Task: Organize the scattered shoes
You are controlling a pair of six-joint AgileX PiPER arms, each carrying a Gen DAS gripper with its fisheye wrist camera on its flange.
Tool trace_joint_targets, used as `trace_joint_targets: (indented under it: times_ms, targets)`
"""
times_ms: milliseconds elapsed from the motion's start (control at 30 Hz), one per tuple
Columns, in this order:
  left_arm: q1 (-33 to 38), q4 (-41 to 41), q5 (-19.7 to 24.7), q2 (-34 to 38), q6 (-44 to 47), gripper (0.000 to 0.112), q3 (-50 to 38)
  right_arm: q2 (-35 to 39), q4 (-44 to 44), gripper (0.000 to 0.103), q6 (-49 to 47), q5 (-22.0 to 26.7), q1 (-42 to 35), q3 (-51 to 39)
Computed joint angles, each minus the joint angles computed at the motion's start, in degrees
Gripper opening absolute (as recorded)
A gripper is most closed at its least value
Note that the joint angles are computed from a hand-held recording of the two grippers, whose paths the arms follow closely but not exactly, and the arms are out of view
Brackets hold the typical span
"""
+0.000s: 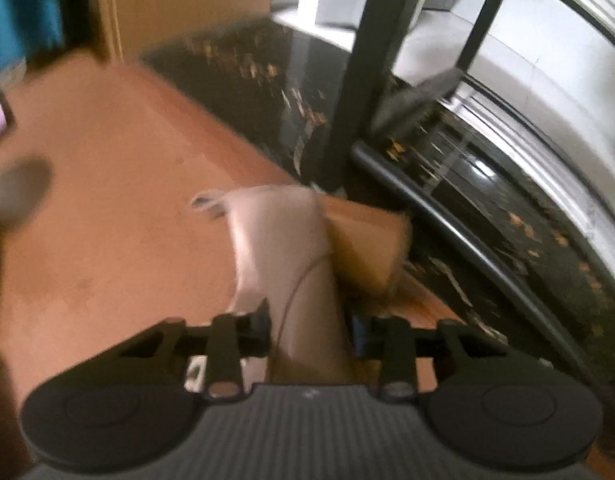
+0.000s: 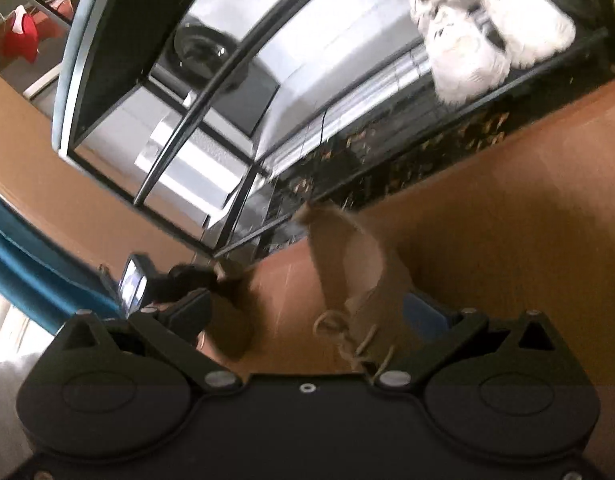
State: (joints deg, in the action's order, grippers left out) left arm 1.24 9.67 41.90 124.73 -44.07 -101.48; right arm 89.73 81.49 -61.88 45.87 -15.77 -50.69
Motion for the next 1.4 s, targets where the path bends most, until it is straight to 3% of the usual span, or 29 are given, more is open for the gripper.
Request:
trace_joint_targets:
  times_ms: [100,300,467,733,833,900,1000,1067,1167,1233,1300,1400]
  targets:
    - [-2.45,-4.04,0.76,-3.5,4.54,0.027,4.14,-0.69,1.3,0.103,-0.96,-1.72,-0.6,1.12]
    - [-8.48,-9.28,4.32,-8.46,1.78,0.027,9.19,-0.37,2.45,0.103,-1.54,-2.96,-2.54,1.91]
    - [-19.25,-1.61,8.77,-9.89,-10.34,0.028,9.72,-0.66,3.95,0.103,-3.17,-3.07,-3.6,2.19]
    - [-30.89,8.79,11.05,-8.48,-16.22,0.029,7.98,-2.05,8.93,0.103,-5.82,-2.39,-7.42,3.15]
    - [-34.67,11.9,11.98,-7.61,-18.15,0.039,7.34,-1.11,8.63,0.103,-3.55,-1.99,-8.69,2.35]
    - [-35.02,10.26,15.36,-6.92,-16.18,0.063,4.79,-0.82,8.53,0.103,-3.08,-2.01,-9.1,2.16]
    - [-34.65,10.92,15.69,-9.8,-16.79,0.071,5.62,-0.25,6.21,0.103,-1.09,-1.2,-9.74,1.49]
    - [-35.18,14.8,14.78,-14.0,-18.91,0.075,8.02,0.02,5.68,0.103,-1.68,-0.11,-9.91,1.24]
    - [-38.19,25.91,17.25,-17.92,-24.22,0.096,10.95,-0.98,5.11,0.103,-5.01,-1.66,-8.35,1.66]
    - [-39.55,32.01,18.35,-20.18,-28.06,0.099,13.63,-2.42,3.41,0.103,-8.46,-4.19,-6.46,2.18]
    - [-38.87,32.96,18.18,-22.41,-29.69,0.099,15.8,-3.86,1.29,0.103,-10.99,-5.18,-5.13,2.65]
    - [-34.35,27.53,16.29,-25.56,-27.53,0.099,18.63,-7.23,-0.67,0.103,-19.84,-1.77,-3.63,4.7]
